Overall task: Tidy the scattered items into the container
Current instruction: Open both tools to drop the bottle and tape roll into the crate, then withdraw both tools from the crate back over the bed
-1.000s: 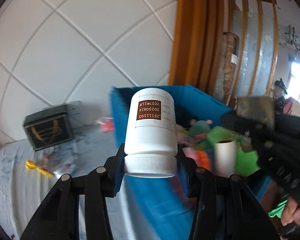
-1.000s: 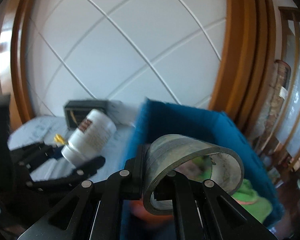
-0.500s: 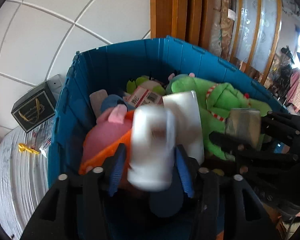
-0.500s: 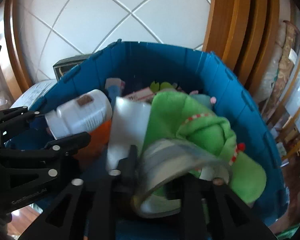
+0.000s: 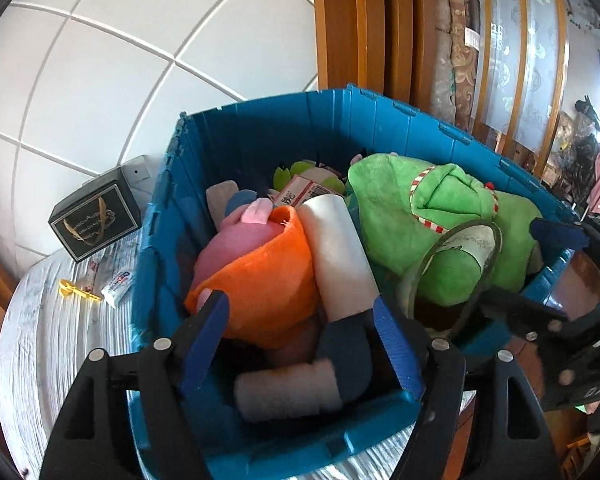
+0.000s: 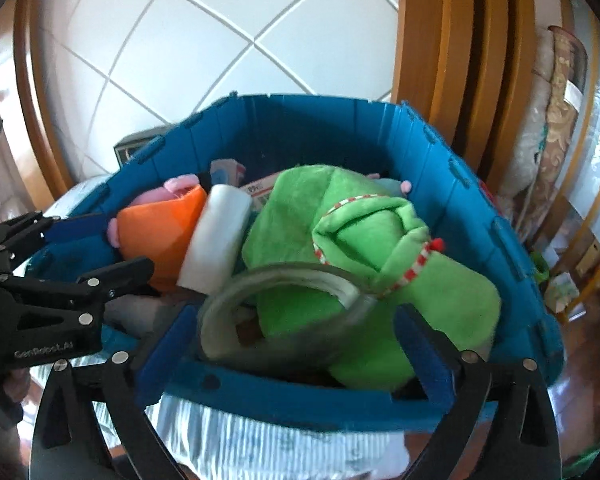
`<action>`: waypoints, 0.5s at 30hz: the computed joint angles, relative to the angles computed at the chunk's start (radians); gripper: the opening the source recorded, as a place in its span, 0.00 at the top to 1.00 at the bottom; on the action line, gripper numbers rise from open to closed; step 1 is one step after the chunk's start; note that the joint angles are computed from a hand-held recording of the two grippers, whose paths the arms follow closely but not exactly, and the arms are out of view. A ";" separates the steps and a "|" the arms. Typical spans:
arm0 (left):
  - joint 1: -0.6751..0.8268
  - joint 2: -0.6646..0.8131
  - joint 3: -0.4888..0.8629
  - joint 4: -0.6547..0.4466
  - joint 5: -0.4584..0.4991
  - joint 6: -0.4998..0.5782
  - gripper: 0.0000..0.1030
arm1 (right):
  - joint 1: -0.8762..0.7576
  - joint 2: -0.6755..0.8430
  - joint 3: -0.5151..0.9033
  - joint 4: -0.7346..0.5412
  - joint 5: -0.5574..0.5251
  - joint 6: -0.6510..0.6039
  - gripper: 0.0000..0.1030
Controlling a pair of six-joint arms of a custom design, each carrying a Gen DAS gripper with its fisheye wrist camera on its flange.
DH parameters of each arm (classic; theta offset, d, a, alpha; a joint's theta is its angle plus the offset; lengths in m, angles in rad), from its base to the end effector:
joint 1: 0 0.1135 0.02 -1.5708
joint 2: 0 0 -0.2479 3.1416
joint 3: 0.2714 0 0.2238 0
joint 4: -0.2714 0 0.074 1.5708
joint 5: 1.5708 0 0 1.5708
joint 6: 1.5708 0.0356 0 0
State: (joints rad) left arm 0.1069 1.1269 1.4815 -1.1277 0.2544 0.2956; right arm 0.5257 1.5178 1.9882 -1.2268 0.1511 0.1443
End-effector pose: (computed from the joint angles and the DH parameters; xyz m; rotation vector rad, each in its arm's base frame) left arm 0.1725 0.0095 0.3928 0.3418 2.2895 -0.0949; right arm 0.2200 0.1215 0.4373 -0.3655 2.2932 0.1632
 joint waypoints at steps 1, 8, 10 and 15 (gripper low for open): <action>0.023 -0.014 0.000 -0.006 0.018 0.009 0.28 | 0.003 -0.013 -0.005 0.004 0.003 0.002 0.01; 0.216 -0.055 0.046 -0.048 0.139 0.075 0.23 | 0.054 -0.060 -0.020 0.044 0.029 0.044 0.00; 0.291 -0.058 0.057 -0.062 0.184 0.106 0.22 | 0.087 -0.053 -0.011 0.055 0.044 0.053 0.00; 0.541 -0.031 0.093 -0.107 0.334 0.225 0.21 | 0.202 0.000 0.058 0.071 0.091 0.079 0.00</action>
